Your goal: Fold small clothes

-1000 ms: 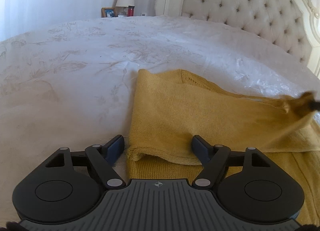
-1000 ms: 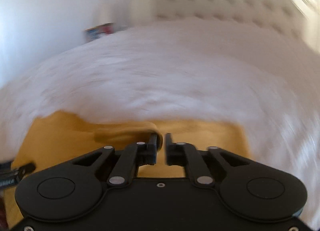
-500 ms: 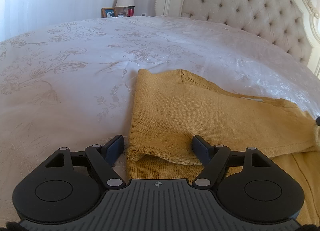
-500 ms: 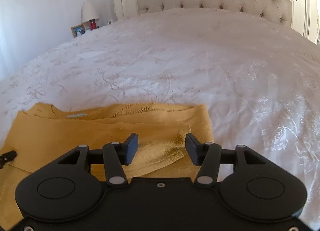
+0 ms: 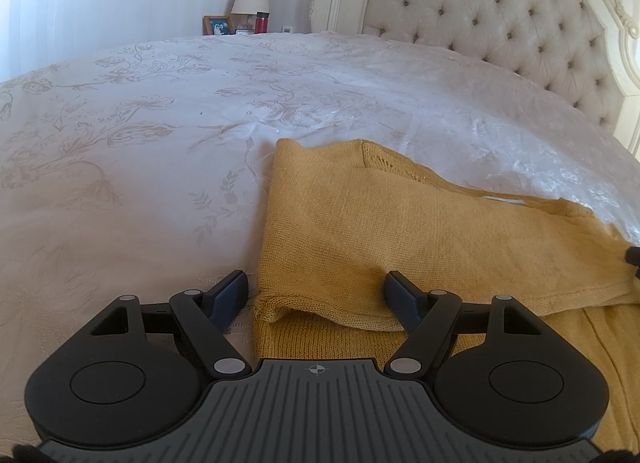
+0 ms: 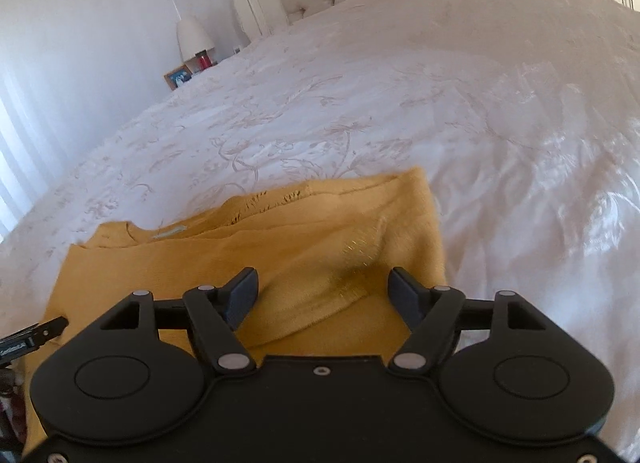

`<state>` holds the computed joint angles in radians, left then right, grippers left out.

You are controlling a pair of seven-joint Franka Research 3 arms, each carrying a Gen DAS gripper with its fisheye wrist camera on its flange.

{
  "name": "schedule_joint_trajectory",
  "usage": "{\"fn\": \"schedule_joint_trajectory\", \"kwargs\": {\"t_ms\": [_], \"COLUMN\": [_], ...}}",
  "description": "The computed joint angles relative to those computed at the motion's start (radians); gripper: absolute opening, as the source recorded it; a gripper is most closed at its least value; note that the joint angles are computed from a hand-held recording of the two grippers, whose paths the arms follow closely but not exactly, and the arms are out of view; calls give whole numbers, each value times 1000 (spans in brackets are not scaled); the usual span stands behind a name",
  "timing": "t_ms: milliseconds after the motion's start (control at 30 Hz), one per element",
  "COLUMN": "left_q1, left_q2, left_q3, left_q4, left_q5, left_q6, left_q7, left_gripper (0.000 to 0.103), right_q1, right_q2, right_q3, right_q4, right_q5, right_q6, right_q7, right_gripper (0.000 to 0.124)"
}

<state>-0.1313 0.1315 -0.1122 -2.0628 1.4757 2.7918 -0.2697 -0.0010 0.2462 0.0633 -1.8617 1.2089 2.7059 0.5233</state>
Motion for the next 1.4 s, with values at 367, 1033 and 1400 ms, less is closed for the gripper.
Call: {"fn": "schedule_joint_trajectory", "kwargs": {"t_ms": [367,1033,1400], "left_q1": [-1,-1,-1], "left_q2": [0,-1,1], "left_q3": [0,1,0], "left_q4": [0,-1,1], "left_q5": [-2,1,-5], "left_q6": [-2,0,-4], "left_q7": [2,-1,10], "left_gripper": [75,75,76], "right_q1": [-10,-1,33], "right_q2": [-11,-14,-103], "right_q3": [-5,8,-19], "right_q4": [-10,-13,-140], "right_q5": [36,-27,-140], "right_q6": [-43,23,198], "right_q7": [-18,46,123], "right_gripper": [55,16,25]}}
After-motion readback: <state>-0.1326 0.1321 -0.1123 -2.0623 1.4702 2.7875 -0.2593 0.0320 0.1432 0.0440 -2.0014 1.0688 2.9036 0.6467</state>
